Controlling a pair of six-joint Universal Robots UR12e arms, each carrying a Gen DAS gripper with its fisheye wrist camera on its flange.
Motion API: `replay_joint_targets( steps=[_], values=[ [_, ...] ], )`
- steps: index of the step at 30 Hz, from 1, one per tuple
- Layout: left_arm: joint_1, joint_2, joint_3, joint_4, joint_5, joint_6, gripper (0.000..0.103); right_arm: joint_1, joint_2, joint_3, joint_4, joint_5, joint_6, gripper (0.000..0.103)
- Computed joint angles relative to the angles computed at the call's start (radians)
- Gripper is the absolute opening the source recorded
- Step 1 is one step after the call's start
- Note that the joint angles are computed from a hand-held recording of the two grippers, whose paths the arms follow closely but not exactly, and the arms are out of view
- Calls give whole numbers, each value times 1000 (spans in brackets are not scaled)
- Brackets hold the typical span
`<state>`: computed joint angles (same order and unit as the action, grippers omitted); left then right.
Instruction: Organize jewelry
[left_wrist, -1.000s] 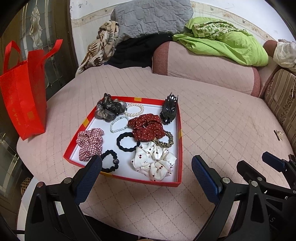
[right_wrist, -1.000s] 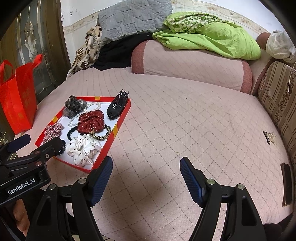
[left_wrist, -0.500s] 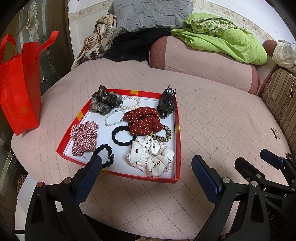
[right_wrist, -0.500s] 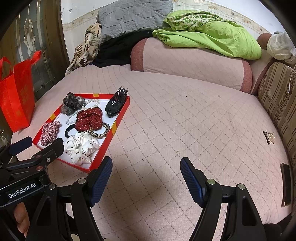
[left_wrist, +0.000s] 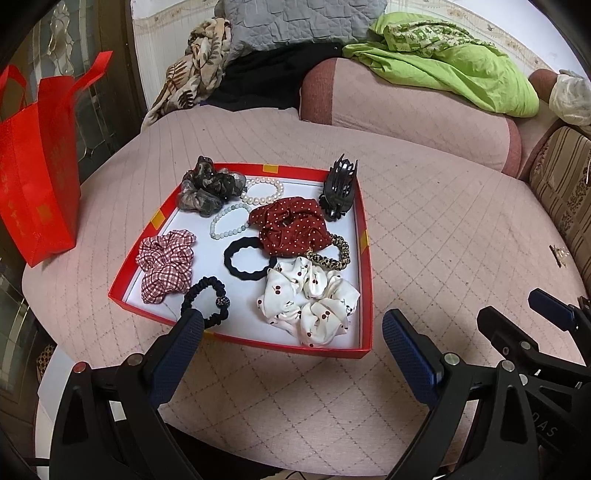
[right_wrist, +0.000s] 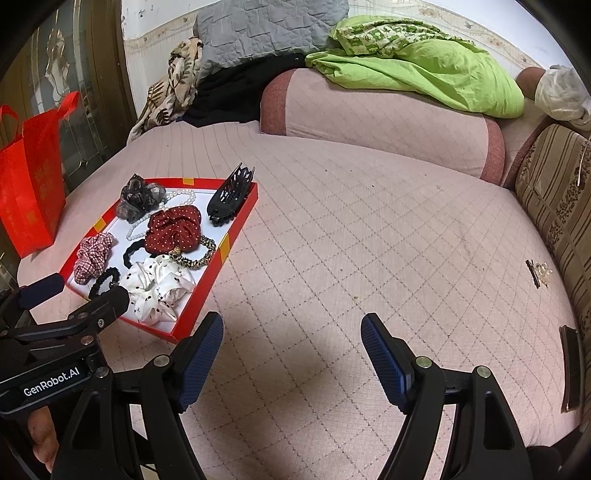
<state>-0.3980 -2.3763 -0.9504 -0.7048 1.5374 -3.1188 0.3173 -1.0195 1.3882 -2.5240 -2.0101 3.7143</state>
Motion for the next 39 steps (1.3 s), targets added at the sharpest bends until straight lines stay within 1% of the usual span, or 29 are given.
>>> replay_joint_targets(
  steps=[15,22,30,34,39],
  values=[
    [4,-14,18,-36,-6,-6,97,-2,11,-12,23,4,2,82],
    [4,-14,19,-40,-8,-6,97,0,14,-16,31,3,-2,82],
    [5,-8,13,-28,3,-16,97,2,10,-11,20,1,-8,83],
    [6,-2,10,-13,17,-22,97,1,4,-4,7,5,-10,83],
    [-2,5,12,7,42,-11,97,-7,-9,18,-19,14,-11,84]
  ],
)
